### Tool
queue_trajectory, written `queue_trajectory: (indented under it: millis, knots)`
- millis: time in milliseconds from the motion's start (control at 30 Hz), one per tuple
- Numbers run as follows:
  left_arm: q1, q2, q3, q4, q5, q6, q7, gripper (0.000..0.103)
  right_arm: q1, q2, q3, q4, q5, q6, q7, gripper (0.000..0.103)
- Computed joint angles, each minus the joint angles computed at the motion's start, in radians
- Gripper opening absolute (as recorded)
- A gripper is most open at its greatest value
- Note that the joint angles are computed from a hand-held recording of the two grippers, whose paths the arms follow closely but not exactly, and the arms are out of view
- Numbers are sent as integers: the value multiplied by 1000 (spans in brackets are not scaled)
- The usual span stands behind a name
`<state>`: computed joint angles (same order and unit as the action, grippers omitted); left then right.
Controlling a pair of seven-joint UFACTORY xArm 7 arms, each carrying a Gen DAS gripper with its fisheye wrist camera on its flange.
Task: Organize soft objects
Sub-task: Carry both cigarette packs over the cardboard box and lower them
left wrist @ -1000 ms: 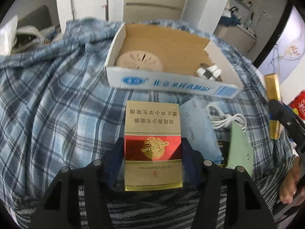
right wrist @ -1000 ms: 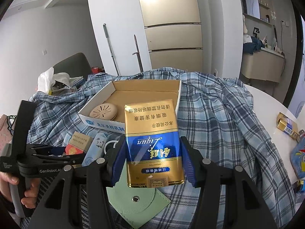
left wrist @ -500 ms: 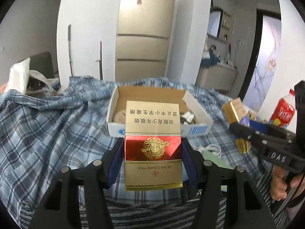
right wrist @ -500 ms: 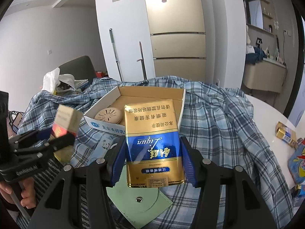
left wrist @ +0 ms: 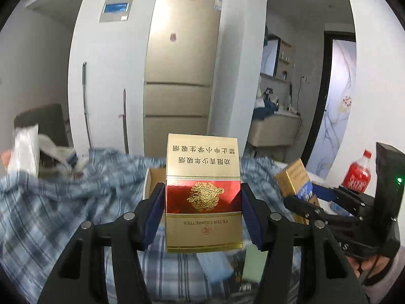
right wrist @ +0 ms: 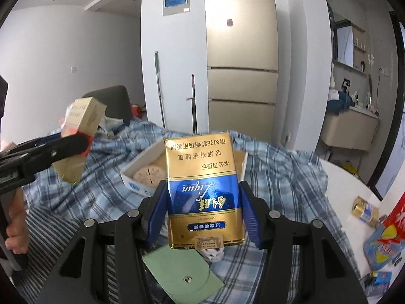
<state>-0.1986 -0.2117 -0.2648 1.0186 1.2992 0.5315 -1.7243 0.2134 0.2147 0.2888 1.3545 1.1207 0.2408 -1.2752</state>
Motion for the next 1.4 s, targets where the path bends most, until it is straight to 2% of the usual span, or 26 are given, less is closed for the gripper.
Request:
queue_trajectory:
  millis: [100,200,300,400,467,533,633,700,767,833,933,1000,1033,1200,1300,1400]
  knots:
    - [5,14,-6,52,44,36,-2,60,8,-10,9,30,8,-24,1,53]
    - [4,47,4,119,98,54,-14,60,27,11,9,95,-23,-50,55,53]
    - [-8,97,23,187,132,62,-13,60,45,64,10,184,-103,-85,153,53]
    - [-22,170,58,273,140,54,7,60,86,146,-19,296,-231,-127,300,53]
    - [-24,223,97,329,121,4,11,60,154,223,-90,388,-335,-178,443,53]
    - [-32,267,128,371,125,-9,10,60,251,311,-230,504,-455,-145,635,53]
    - [-40,312,173,399,130,-43,-4,60,291,407,-305,628,-549,-93,771,53]
    - [-41,325,198,389,131,-75,-26,60,271,447,-281,666,-573,-70,787,53]
    - [-39,337,216,373,149,-95,-62,60,236,463,-226,655,-580,-69,770,53]
    - [-37,352,227,362,146,-111,-69,60,217,480,-202,643,-600,-63,777,53]
    - [-47,372,235,349,135,-96,-44,60,206,530,-201,693,-660,27,822,53]
    - [-50,383,240,342,118,-101,-38,60,212,533,-215,685,-700,16,858,53]
    - [-41,389,246,334,97,-135,-43,60,221,534,-229,679,-727,2,875,53]
    - [-38,392,262,306,69,-158,-36,60,194,553,-189,697,-797,52,908,53]
    - [-26,414,273,306,1,-210,13,60,212,570,-206,701,-879,54,925,54]
    - [-41,427,287,311,-33,-188,44,60,194,610,-165,759,-923,139,925,54]
